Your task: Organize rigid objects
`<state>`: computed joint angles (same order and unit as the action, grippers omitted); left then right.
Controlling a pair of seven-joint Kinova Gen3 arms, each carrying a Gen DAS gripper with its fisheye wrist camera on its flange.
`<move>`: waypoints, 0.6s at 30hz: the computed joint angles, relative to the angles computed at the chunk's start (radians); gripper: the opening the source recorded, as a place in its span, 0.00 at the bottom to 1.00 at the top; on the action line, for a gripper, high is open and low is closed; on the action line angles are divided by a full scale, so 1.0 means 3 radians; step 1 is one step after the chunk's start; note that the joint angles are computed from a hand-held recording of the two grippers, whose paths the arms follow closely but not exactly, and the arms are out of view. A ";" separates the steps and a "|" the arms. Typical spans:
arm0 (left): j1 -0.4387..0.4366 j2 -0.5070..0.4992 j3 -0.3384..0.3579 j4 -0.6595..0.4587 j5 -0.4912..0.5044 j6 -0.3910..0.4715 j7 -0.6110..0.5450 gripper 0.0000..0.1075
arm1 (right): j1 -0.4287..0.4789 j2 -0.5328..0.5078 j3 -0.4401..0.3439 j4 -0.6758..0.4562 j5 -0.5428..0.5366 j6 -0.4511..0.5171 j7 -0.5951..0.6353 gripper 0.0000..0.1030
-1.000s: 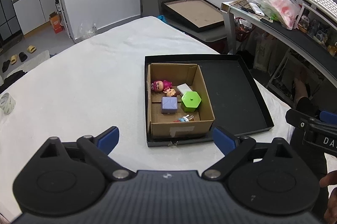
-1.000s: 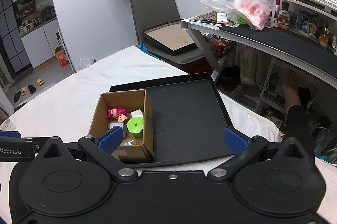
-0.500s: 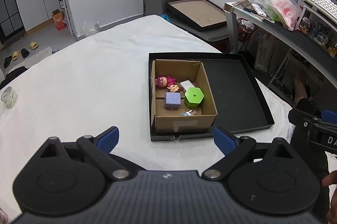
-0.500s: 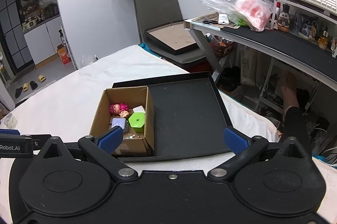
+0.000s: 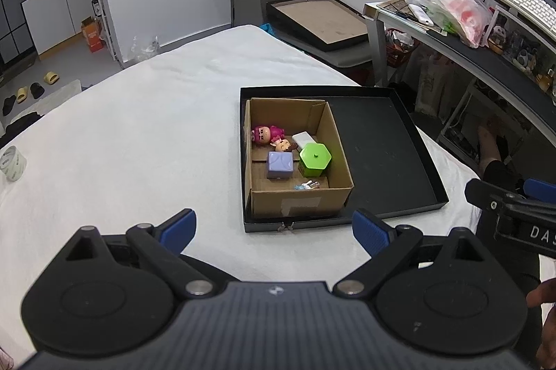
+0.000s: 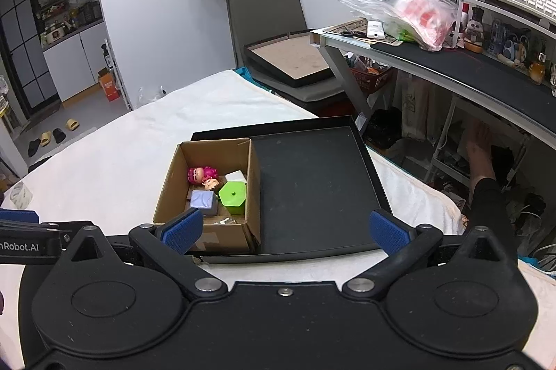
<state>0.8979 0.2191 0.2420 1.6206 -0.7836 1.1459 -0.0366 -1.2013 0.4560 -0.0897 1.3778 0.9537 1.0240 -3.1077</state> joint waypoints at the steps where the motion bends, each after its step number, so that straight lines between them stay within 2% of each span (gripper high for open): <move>1: 0.0001 0.0008 0.0003 -0.0011 0.0004 0.0010 -0.0013 0.89 | 0.0001 0.0004 -0.0002 -0.0012 -0.0008 0.0008 0.0008 1.00; 18: 0.0041 0.0046 -0.0017 -0.0065 0.0005 0.0055 -0.0061 0.89 | -0.0033 0.0002 0.0002 -0.0013 0.0012 0.0064 -0.0017 1.00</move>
<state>0.9103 0.2327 0.2369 1.6011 -0.7821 1.1623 -0.0548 -1.2112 0.4565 -0.0893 1.3738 0.9572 1.0431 -3.1130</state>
